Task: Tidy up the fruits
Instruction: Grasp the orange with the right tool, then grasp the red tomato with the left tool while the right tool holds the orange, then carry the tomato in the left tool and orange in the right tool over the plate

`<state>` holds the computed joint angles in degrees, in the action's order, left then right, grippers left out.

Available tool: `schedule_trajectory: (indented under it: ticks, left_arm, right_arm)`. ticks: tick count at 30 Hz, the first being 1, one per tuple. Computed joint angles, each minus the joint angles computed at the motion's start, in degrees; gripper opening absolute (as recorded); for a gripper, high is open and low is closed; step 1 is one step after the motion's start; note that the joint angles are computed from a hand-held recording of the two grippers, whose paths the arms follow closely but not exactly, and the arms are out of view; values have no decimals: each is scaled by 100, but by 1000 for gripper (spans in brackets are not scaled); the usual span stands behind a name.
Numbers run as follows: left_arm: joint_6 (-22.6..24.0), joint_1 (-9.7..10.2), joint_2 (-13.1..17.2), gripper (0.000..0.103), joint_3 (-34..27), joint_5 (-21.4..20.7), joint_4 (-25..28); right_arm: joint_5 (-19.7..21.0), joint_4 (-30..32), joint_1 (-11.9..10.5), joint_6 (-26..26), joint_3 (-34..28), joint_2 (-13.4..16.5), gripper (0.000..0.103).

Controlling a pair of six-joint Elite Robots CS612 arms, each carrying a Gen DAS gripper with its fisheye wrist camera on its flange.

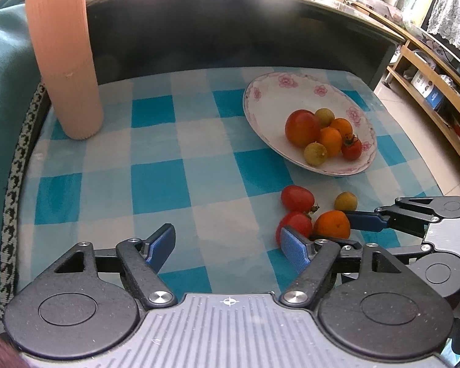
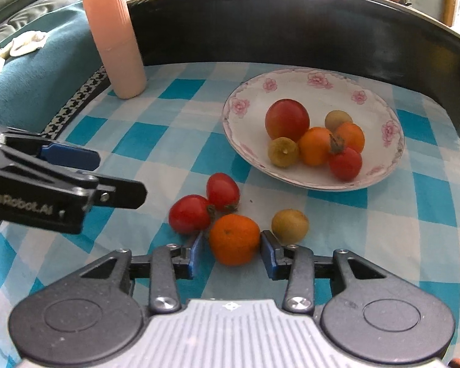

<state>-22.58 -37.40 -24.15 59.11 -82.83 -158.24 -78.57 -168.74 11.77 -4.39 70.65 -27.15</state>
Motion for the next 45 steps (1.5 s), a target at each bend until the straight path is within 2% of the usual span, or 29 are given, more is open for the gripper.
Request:
schedule_trajectory:
  ticks: [4,9,14,17,23,25,26,31,35,45]
  left_arm:
    - [68,-5,49,81,-92,-100,91]
    - [405,-38,158,81,-239,-355,239]
    - [770,-101,287,79,-426,-326,303]
    - [803,-124,365,70,-548,-277,362]
    - [941,-179,460,63,-714,37,368]
    - [946,-182,472,42,-721,-36,288]
    - [934,-190,480,39,-731,-42,262]
    - [1098,-246,509,38,-790,197,323]
    - [1018,-241,426,37,-653,132,325]
    - [900,-352,-87,37,221,-15,234]
  right_arm:
    - [-91,98,21,-140,19,-40,49]
    - [105,295,-27,-100,220,-200,48]
    - [45,436,-64,-96,513,-410,48]
    - [38,547,-87,-38,621,-500,48]
    - [134,712,-135,7,753,-611,48]
    - [112,680,-136,-1,754,-602,48]
    - [94,688,-134,-9,735,-589,48]
    - [29,664,-156,43,734,-581,48]
    - [-9,668,-168,67,729,-571,48]
    - [27,599,-170,-119,859,-631,48]
